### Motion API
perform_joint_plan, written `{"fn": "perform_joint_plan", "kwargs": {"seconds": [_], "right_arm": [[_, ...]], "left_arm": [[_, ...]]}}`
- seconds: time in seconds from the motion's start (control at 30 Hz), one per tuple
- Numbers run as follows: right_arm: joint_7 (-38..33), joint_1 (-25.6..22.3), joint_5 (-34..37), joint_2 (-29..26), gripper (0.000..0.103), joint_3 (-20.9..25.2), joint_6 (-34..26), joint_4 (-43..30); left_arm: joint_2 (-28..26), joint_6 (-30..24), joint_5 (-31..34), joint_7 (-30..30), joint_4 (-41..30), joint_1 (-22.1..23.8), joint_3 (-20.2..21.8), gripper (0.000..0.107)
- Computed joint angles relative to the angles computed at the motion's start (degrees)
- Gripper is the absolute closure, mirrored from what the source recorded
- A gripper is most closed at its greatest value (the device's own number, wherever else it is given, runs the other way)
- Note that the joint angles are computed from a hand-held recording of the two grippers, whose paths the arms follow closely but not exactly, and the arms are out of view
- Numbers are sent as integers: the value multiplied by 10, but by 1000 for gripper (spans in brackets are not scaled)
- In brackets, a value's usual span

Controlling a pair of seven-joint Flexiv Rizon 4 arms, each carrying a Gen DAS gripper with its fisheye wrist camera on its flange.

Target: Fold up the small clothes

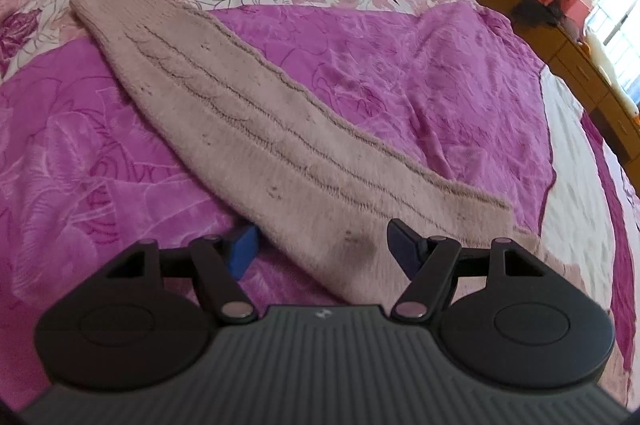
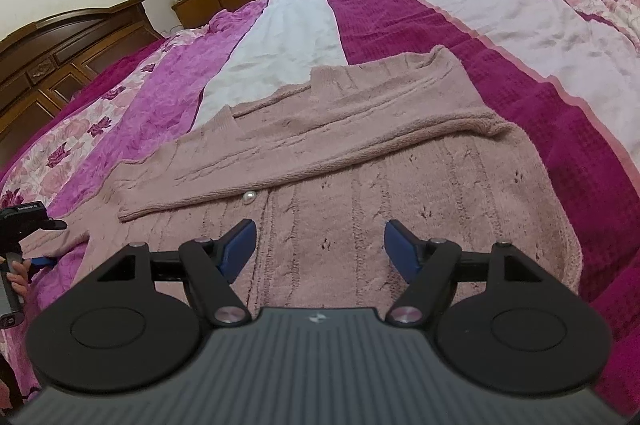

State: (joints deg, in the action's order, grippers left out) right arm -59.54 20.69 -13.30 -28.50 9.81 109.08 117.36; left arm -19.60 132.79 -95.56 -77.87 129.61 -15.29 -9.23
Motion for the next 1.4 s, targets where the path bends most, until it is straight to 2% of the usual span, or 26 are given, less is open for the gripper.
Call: {"fn": "perform_joint_plan", "kwargs": {"seconds": [0.13,0.37,0.53,0.63,0.67,0.73,0.8,0.83,0.9,0.97,1.23,1.4], "right_arm": [[1,1,0,-1,26,-2,-5,-2],[-3,10,8,0,26,-10,-6,-3],[-5,21,18,0,26,-21,-5,-4],[-1,21,22,0,26,-22,-12,-7],[-1,22,23,-1,26,-23,-14,-8],[-2,28,27,0,26,-30,-14,-8],[-4,28,28,0,26,-30,-10,-7],[-4,26,28,-1,26,-28,-10,-7],[-2,19,26,-3,26,-22,-11,-9],[-1,14,24,-4,26,-18,-10,-10],[3,10,25,-5,26,-15,2,-8],[5,4,24,-4,26,-13,10,-6]], "left_arm": [[-16,10,13,-7,-10,4,4,36],[-39,23,64,-58,-6,9,22,37],[-43,26,118,-126,8,18,42,37],[-44,26,123,-128,6,21,46,38],[-45,28,128,-127,7,21,48,39],[-48,36,120,-105,2,18,47,55],[-49,38,111,-78,1,19,44,85],[-44,33,125,-86,10,20,47,90],[-33,25,165,-123,31,24,56,94],[-26,36,182,-135,41,18,62,96],[-13,101,216,-77,25,-13,60,98],[-12,121,245,-54,-1,-24,52,98]]}}
